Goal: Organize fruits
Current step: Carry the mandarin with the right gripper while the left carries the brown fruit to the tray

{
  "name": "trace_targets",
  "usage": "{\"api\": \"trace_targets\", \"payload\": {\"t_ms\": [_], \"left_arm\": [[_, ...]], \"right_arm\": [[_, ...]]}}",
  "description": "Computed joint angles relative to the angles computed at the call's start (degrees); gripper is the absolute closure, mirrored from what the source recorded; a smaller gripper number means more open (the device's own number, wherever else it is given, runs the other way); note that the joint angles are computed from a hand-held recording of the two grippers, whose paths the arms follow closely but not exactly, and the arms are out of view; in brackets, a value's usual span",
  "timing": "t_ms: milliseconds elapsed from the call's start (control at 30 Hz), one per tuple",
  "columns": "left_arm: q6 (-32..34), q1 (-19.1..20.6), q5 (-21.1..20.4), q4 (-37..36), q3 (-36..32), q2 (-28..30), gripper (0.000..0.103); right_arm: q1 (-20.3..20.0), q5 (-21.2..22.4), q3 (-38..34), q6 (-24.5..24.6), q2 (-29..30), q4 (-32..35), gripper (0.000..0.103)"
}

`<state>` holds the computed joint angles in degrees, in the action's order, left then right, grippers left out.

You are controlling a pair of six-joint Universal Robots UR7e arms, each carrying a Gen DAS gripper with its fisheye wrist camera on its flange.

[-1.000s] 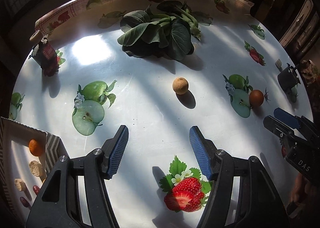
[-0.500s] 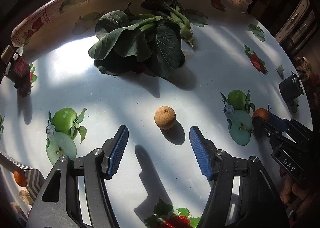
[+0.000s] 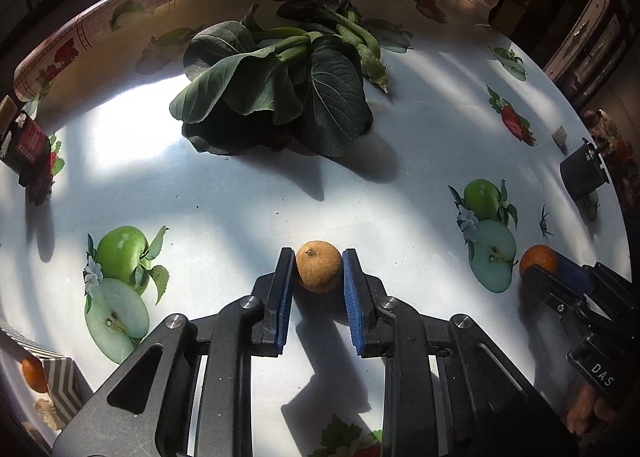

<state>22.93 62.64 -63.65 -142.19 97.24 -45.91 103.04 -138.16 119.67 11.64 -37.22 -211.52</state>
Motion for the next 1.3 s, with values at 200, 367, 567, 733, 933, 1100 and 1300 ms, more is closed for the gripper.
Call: {"api": "trace_targets", "payload": {"t_ms": [200, 367, 567, 733, 933, 1100, 1300], "left_arm": [[-0.1, 0.0, 3.0, -0.1, 5.1, -5.4, 0.080], [-0.5, 0.9, 5.2, -0.6, 8.8, -10.5, 0.080], [-0.7, 2.6, 7.3, -0.9, 11.2, -15.6, 0.080], [-0.2, 4.2, 8.5, -1.3, 11.7, -19.3, 0.080], [0.7, 6.9, 10.4, -1.3, 10.9, -22.8, 0.080], [1.3, 9.8, 11.8, -1.0, 9.2, -24.9, 0.080], [1.7, 13.4, 12.9, -0.2, 7.1, -27.1, 0.080]], "right_arm": [[2.6, 0.9, -0.8, 1.8, 0.7, 3.6, 0.072], [5.0, 1.7, -2.6, 3.2, 2.1, 7.3, 0.072], [8.0, 3.1, -6.1, 3.7, 4.7, 12.3, 0.072], [10.5, 4.5, -10.4, 2.7, 7.3, 16.1, 0.072], [13.1, 6.8, -17.3, 0.1, 10.9, 20.6, 0.073], [14.6, 9.2, -24.5, -2.5, 14.9, 24.4, 0.073], [15.8, 12.4, -34.3, -5.8, 20.2, 30.5, 0.073]]}}
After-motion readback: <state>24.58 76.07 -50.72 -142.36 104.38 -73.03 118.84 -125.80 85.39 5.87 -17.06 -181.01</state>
